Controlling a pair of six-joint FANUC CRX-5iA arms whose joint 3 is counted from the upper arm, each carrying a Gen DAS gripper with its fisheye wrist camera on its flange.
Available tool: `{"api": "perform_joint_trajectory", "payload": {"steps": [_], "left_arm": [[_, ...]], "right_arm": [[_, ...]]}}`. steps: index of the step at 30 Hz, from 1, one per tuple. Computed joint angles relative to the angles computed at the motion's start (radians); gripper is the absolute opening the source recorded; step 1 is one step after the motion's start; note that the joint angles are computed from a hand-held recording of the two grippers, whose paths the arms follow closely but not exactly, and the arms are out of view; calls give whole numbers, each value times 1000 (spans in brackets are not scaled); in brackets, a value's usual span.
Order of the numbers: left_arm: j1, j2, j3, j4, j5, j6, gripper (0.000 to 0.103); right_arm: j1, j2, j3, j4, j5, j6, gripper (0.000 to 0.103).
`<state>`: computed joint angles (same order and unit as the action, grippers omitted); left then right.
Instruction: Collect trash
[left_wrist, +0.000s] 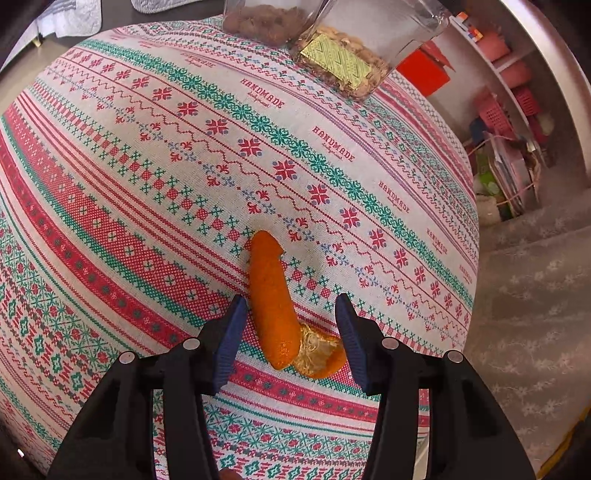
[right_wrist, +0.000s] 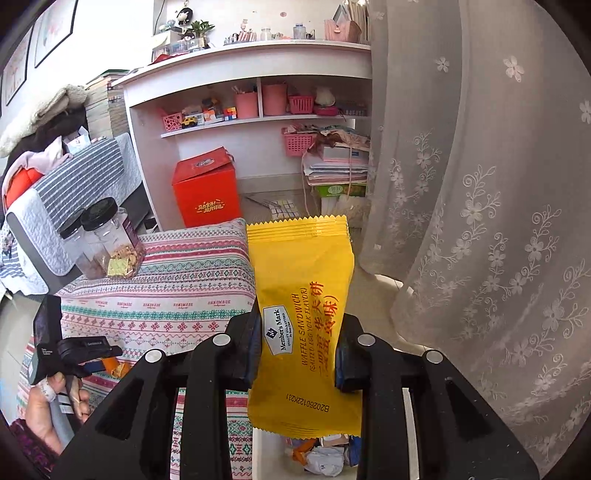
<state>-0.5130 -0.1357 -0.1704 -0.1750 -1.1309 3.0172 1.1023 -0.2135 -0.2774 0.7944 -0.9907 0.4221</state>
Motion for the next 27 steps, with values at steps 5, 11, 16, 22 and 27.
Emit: {"api": "perform_joint_trajectory", "payload": {"steps": [5,11,16,22,27], "left_arm": [[-24,71,83,-51,-81,-34,33],[-10,46,62,-46,-65,-74,15],[-74,29,117,-138,-72,-46,13],[-203,65,283,-298,-100,-39,13],[-275,112,400,-357,-65,-92,13]], "right_arm": [[3,12,9,-11,-4,19,28],[7,13,7,-3,-9,16,28],[5,-2,-7,11,-20,3,28],[-14,-24,-21,8,-52,-8,28],[-42,-52,-40,-9,-79,-7,29]]}}
